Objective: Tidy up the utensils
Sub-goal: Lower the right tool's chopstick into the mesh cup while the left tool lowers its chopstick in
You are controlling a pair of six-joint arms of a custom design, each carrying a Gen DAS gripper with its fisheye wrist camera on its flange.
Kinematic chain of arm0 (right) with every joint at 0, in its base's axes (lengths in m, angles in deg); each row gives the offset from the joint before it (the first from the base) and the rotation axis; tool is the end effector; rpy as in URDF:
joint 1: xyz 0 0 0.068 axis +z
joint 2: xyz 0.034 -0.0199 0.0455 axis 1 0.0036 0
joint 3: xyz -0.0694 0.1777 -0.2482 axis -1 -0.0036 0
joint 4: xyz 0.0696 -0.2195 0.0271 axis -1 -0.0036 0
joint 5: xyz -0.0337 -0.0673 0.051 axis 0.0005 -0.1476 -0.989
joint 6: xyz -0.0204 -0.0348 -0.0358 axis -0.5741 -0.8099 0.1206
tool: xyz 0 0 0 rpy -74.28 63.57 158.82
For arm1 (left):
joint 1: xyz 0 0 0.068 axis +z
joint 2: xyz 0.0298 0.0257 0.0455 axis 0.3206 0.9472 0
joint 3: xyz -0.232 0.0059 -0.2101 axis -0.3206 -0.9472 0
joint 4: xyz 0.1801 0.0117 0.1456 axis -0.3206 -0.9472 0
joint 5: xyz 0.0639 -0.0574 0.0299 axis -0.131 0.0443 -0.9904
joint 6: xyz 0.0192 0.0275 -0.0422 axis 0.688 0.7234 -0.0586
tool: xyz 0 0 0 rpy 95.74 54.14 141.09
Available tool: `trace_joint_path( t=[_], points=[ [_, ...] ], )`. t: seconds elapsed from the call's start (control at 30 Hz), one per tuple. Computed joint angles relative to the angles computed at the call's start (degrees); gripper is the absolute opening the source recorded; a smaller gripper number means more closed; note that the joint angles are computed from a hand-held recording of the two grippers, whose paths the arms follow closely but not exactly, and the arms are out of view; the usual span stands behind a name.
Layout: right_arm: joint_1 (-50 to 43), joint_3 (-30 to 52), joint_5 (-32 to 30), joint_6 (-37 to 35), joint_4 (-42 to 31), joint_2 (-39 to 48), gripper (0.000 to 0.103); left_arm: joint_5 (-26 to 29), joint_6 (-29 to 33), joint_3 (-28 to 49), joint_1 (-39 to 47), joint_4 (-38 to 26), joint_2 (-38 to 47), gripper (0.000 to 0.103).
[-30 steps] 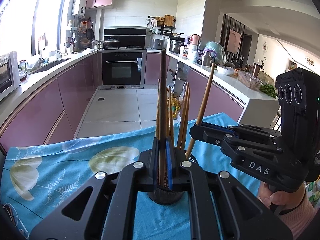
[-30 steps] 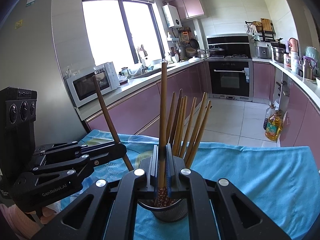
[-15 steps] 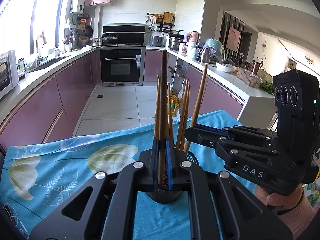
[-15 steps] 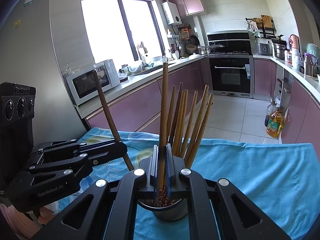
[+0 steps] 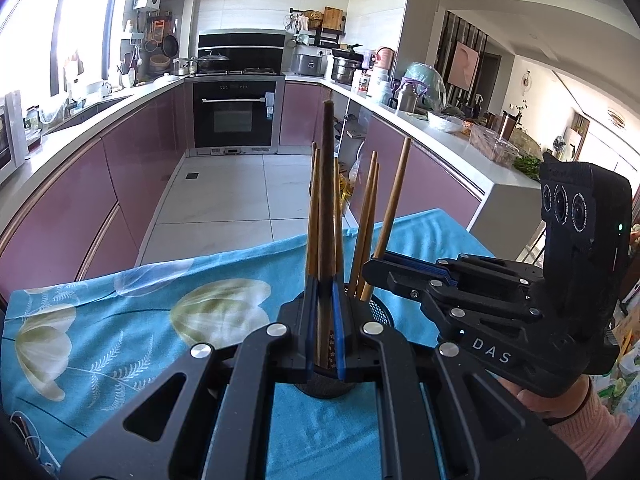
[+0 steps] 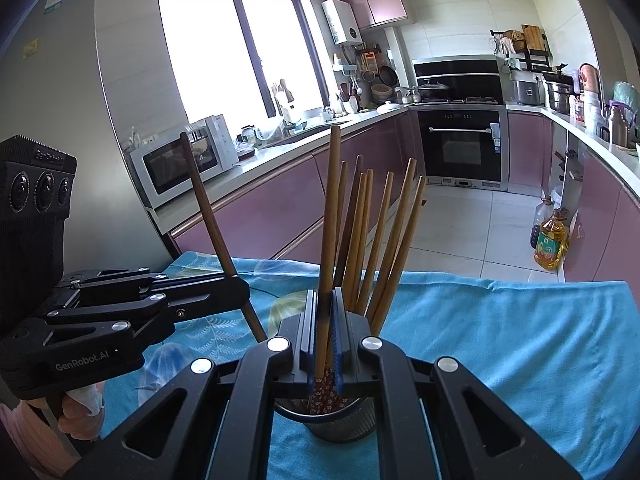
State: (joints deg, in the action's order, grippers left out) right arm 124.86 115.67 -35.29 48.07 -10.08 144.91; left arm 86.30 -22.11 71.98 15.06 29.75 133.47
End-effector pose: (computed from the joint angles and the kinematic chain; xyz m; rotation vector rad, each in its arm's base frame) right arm 0.2635 0.1851 0.2790 -0.3286 2.1324 0.5441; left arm 0.3086 -0.0326 0.2734 0.3917 2.2018 -0.3951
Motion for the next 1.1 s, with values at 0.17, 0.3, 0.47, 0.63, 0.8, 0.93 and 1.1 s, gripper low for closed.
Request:
trace_joint_path(
  t=[0.17, 0.3, 0.47, 0.63, 0.8, 0.93, 1.1],
  points=[
    [-0.4, 0.1, -0.2, 0.2, -0.1, 0.3, 0.006, -0.5, 0.0, 1.2, -0.6, -0.4, 1.4, 0.008],
    [-0.4, 0.1, 0.0, 0.3, -0.1, 0.5, 0.007, -1.5, 0.2, 1.8, -1.4, 0.0, 2.6, 0.008],
    [-0.7, 0.2, 0.0, 0.6, 0.0, 0.8, 0.007, -2.3, -0.5, 1.8, -2.3, 1.9, 4.1, 0.008],
    [-1.2, 0.6, -0.2, 1.0, -0.3, 1.3, 0.007, -2.9, -1.0, 1.9, -2.3, 3.3, 5.6, 0.008],
    [-1.7, 1.0, -1.1, 1.2, -0.4, 1.7, 0.007, -2.4, -1.3, 2.3, -2.0, 4.1, 7.4, 0.008],
    [-1.9, 1.3, -1.3, 1.4, -0.6, 1.9, 0.007, -2.0, -1.2, 2.3, -1.8, 4.7, 8.5, 0.008],
    [-2.1, 1.7, -1.6, 1.7, -0.6, 2.5, 0.007, -1.9, -1.5, 2.3, -2.0, 5.6, 9.5, 0.008]
  ],
)
